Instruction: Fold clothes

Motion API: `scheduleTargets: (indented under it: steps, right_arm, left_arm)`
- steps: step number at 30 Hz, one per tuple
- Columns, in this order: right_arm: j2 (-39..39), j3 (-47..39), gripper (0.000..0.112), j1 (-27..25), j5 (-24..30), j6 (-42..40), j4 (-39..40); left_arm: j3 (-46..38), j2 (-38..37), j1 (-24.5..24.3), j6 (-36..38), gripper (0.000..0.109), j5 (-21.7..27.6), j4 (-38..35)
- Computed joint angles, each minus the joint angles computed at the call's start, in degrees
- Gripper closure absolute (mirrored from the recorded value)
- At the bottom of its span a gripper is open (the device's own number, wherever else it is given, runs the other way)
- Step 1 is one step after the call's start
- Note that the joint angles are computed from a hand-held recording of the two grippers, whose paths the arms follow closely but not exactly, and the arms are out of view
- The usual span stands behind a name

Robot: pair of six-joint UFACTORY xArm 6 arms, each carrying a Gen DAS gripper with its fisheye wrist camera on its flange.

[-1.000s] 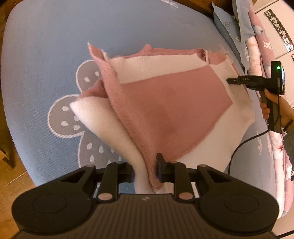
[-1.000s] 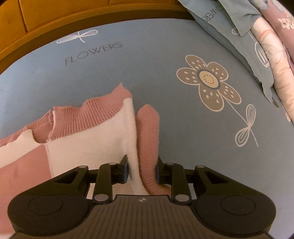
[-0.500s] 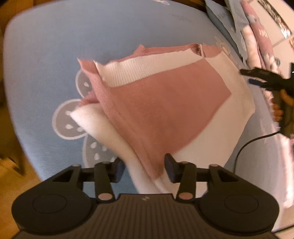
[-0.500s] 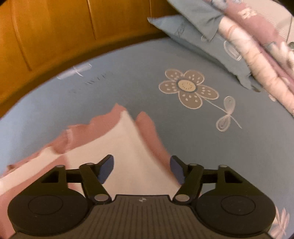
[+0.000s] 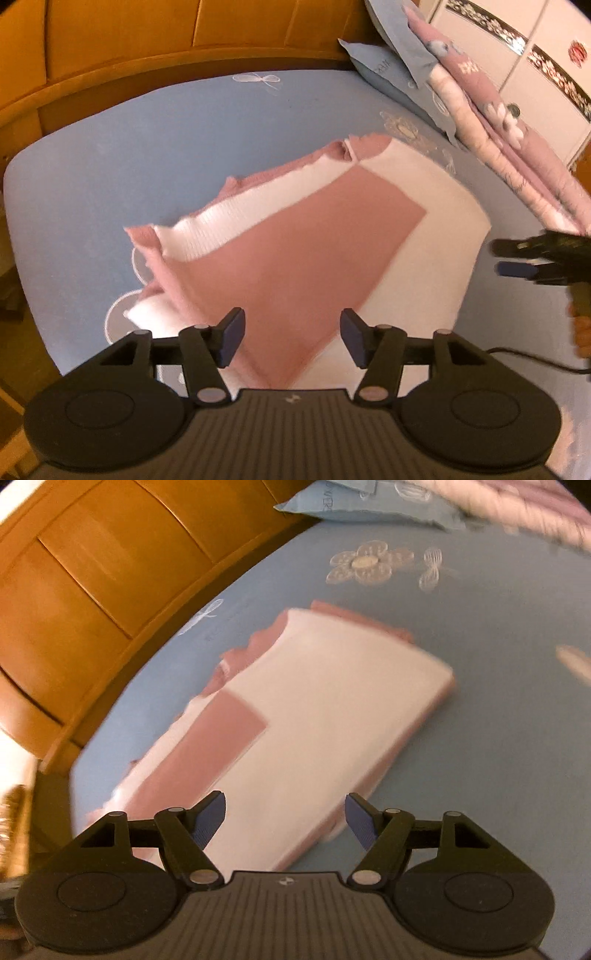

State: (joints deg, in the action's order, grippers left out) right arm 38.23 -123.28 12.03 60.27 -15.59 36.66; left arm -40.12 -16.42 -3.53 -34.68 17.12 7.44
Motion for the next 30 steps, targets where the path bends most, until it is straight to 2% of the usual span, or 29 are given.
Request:
scheduleTargets:
  steps: [3, 4, 8, 11, 12, 14, 15, 17, 18, 24, 30]
  right_arm:
    - [-6.36, 9.37, 0.036, -0.49, -1.21, -2.63, 1.38]
    - [-7.85, 11.52, 0.036, -0.86, -0.98, -2.54, 2.17]
    - [-13.74, 20.04, 0.036, -2.13, -0.01, -4.18, 5.75]
    - [-16.76, 24.73, 0.037, -2.02, 1.91, -8.5, 10.29]
    - [-17.5, 26.12, 0.039, -1.68, 2.87, -10.51, 12.27]
    - [-18.33, 28.22, 0.056, -0.5, 4.66, -13.09, 16.13]
    - [-18.43, 29.03, 0.059, 0.52, 5.41, -14.05, 17.93]
    - [-18.57, 30.48, 0.077, 3.23, 4.84, -15.73, 20.0]
    - [-18.37, 30.78, 0.08, 4.78, 4.18, -16.43, 20.51]
    - [-15.73, 29.48, 0.083, 13.48, -2.98, -18.48, 18.51]
    - [-17.0, 32.95, 0.082, 16.51, -5.58, -20.35, 14.84]
  left_arm:
    - [3.55, -0.74, 1.15, -0.93, 0.051, -2.64, -0.88]
    - [3.56, -1.02, 1.15, -0.95, 0.05, -1.96, -0.97]
    - [-0.53, -1.65, -0.47, -5.99, 0.051, 6.16, 7.65]
    - [-0.83, -2.15, 0.29, -6.56, 0.047, 3.13, 6.3]
    - [-1.17, -1.63, 0.86, -7.41, 0.045, 2.13, 6.82]
    - [-2.43, 0.28, 2.12, -8.3, 0.045, 1.2, 7.03]
    - [-3.09, 1.51, 2.66, -7.93, 0.045, 0.8, 6.0]
    - [-3.92, 3.76, 3.67, -6.68, 0.046, -0.3, 3.49]
    - [-4.35, 4.82, 3.98, -5.61, 0.046, -0.42, 1.95]
    - [-4.38, 7.02, 4.68, 3.92, 0.046, -2.2, -7.05]
    - [-4.92, 7.91, 5.07, 12.72, 0.045, -2.24, -16.25]
